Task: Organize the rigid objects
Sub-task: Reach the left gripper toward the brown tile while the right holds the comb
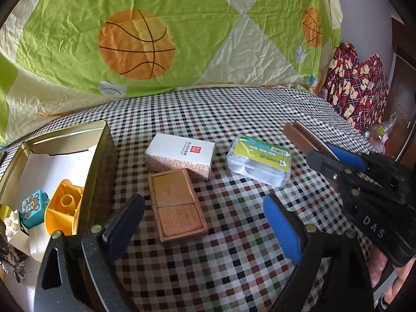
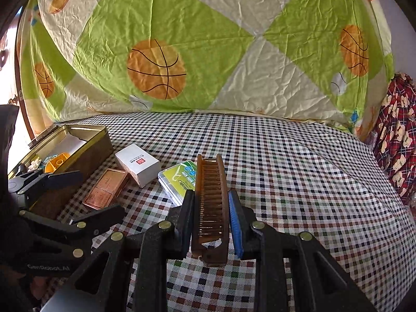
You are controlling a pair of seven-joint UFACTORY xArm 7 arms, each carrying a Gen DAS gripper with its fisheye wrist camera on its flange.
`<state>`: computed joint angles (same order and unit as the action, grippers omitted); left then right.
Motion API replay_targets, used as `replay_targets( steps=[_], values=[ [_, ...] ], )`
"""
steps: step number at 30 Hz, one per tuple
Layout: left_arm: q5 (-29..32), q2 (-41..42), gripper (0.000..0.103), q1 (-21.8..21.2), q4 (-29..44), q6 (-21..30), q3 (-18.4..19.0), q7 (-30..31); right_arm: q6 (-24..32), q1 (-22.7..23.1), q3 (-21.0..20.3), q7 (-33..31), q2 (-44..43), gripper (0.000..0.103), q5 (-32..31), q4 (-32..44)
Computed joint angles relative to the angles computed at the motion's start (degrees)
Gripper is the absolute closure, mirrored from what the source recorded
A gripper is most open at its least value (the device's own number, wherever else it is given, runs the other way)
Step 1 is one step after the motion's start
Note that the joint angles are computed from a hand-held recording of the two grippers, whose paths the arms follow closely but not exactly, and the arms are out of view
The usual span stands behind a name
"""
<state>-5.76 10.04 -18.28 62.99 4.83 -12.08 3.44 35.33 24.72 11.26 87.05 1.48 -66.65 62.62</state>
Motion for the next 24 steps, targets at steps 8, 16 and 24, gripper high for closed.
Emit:
replay_targets(
  steps=[8, 16, 24],
  values=[
    [0.74, 1.16, 0.007, -0.36, 1.54, 1.41, 1.10, -0.92, 0.74, 0.08, 0.09, 1.14, -0.23, 0.076, -0.90, -0.22],
    [10.06, 1.56, 0.007, -3.55, 2.47, 2.26, 6.84, -9.15, 1.39, 0.23, 0.33, 1.62, -0.29, 0.076, -1.64, -0.18],
    [24.83, 3.57, 0.020, -7.06, 6.40, 8.41, 9.42, -18.96, 3.16, 0.89, 0.49, 0.57, 0.21, 0.076, -1.50, 0.51]
  ],
)
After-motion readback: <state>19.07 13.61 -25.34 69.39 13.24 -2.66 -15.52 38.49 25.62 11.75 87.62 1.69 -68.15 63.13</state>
